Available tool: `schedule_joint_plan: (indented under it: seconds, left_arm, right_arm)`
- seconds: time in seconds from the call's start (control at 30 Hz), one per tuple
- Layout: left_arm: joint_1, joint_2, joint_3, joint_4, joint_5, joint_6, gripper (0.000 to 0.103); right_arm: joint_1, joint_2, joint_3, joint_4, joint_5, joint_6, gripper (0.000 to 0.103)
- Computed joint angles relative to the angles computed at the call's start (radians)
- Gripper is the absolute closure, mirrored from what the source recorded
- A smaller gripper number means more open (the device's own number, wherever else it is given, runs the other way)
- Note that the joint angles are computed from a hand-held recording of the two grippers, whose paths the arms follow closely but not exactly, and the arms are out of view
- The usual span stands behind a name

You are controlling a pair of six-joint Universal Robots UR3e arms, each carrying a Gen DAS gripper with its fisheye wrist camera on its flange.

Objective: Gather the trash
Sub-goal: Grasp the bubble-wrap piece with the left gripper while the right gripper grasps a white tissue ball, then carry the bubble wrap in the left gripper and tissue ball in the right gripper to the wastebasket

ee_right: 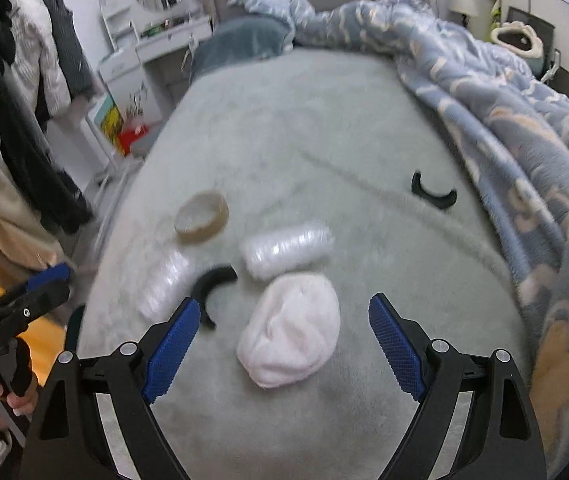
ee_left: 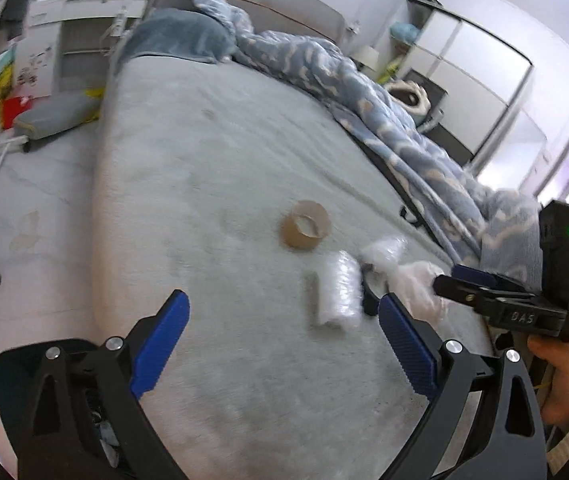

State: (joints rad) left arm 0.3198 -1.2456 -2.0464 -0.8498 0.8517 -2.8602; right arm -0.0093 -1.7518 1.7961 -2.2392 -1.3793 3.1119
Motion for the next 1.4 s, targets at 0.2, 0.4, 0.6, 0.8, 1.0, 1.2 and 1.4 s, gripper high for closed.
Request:
schedule_joint_plan:
  seconds: [0.2,0.4,0.6,0.8,1.0,1.2,1.4]
  left_arm:
    - [-0.132,-0.138,0.038,0.129,0.081,-0.062,0.006]
    - [-0.206,-0.234,0.117,0.151,0.141,-0.056,0.013]
    - [-0.266,-0.308,0.200,0.117,0.184,-0.033,0.025]
    - [-0.333,-0.379,0.275,0.070,0.243,0.007,0.044]
    - [-0.287,-0.366,0.245,0.053,0.215,0.000,0.066]
    - [-0.209,-0.255,0.179,0.043,0.175,0.017,0.068]
    - [-0.021,-0.072,0.089,-0.032,0.088,0.058,0.068]
  right_arm:
    - [-0.033,0.027,0.015,0.031,0.061,-0.001,0.024]
    - [-0.033,0.064,-0.002,0.040,0.058,0.014,0.042]
    - [-0.036,0.066,-0.007,0.042,0.069,0.002,0.056]
    - [-0.048,0.051,-0.009,0.045,0.077,0.017,0.059]
    - [-0.080,-0.004,0.010,0.036,0.086,0.048,0.059]
    - [-0.029,-0.009,-0.019,0.004,0.050,0.082,0.059]
    - [0.037,-0.003,-0.056,-0.032,0.035,0.113,0.059]
